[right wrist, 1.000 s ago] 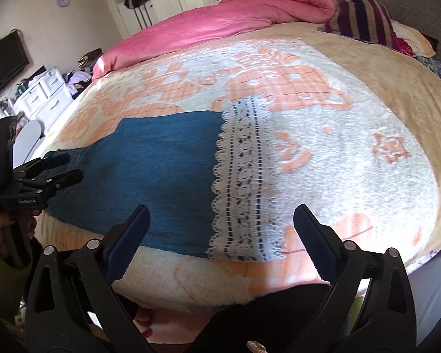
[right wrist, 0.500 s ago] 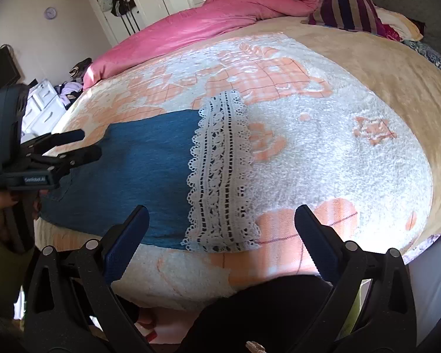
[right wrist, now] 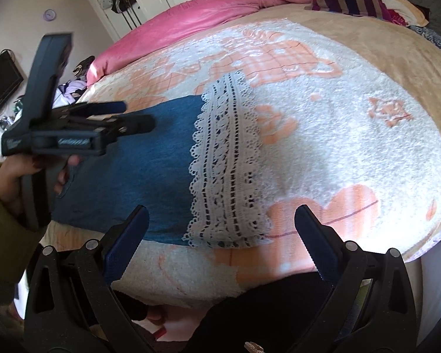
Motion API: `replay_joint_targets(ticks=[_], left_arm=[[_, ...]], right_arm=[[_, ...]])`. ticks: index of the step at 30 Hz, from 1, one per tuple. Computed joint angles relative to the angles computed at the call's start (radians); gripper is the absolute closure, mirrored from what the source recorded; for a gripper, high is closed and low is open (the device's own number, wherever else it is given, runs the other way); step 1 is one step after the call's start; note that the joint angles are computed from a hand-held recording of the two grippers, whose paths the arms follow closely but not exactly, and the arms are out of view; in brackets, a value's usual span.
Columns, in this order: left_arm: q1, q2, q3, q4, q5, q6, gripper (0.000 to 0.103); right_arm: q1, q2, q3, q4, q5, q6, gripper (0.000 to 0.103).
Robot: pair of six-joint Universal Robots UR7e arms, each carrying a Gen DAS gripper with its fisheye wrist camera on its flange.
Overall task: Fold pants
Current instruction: 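Move the right tool over the lace hem and lower it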
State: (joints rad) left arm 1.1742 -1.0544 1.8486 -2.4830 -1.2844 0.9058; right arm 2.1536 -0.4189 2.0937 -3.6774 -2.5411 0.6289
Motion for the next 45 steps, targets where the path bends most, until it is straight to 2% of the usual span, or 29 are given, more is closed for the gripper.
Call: replay_joint_targets(ticks=[12,17,19,21,22,24,25,27,31,33,37,38,41,42,43,45], left_arm=[[-0.017,0.105,-0.068,0.040,-0.014,-0.010,0.004],[-0.017,0.166,-0.116,0.033,-0.021,0.024,0.004],[-0.016,0.188,-0.147,0.066,-0.024,0.009,0.005],[-0.004,0.212,-0.200,0.158,-0.064,-0.012,0.007],[-0.001,0.215,-0.210,0.184,-0.077,-0.014,0.009],[0.005,0.224,-0.231,0.249,-0.109,-0.007,0.032],[0.005,0.225,-0.229,0.259,-0.115,0.001,0.033],[0.005,0.227,-0.230,0.284,-0.123,0.018,0.045],[0.013,0.246,-0.252,0.311,-0.152,0.013,0.043],[0.019,0.255,-0.261,0.317,-0.170,0.009,0.036],[0.024,0.256,-0.253,0.303,-0.185,-0.001,0.037],[0.025,0.255,-0.254,0.303,-0.188,-0.013,0.042],[0.028,0.251,-0.250,0.294,-0.197,-0.037,0.062],[0.028,0.247,-0.243,0.281,-0.195,-0.039,0.068],[0.029,0.243,-0.242,0.279,-0.198,-0.040,0.069],[0.037,0.237,-0.248,0.290,-0.216,-0.041,0.075]], right_arm=[[-0.035,0.018,-0.009,-0.030,0.062,-0.010,0.009],[-0.054,0.027,0.001,-0.094,0.101,-0.025,0.009],[-0.057,0.029,0.004,-0.123,0.114,-0.044,0.014],[-0.060,0.028,0.005,-0.130,0.121,-0.055,0.024],[-0.061,0.029,0.004,-0.136,0.123,-0.063,0.026],[-0.064,0.029,0.005,-0.149,0.127,-0.068,0.033],[-0.066,0.030,0.005,-0.157,0.130,-0.073,0.034],[-0.077,0.033,0.005,-0.187,0.147,-0.098,0.041],[-0.107,0.044,0.004,-0.236,0.186,-0.124,0.042],[-0.111,0.050,-0.003,-0.240,0.182,-0.120,0.041],[-0.107,0.052,-0.013,-0.226,0.169,-0.127,0.039],[-0.106,0.052,-0.013,-0.224,0.167,-0.128,0.044],[-0.112,0.049,-0.004,-0.237,0.175,-0.149,0.083],[-0.122,0.050,0.008,-0.278,0.204,-0.149,0.083],[-0.124,0.054,0.012,-0.306,0.218,-0.152,0.084],[-0.115,0.056,0.001,-0.308,0.211,-0.170,0.085]])
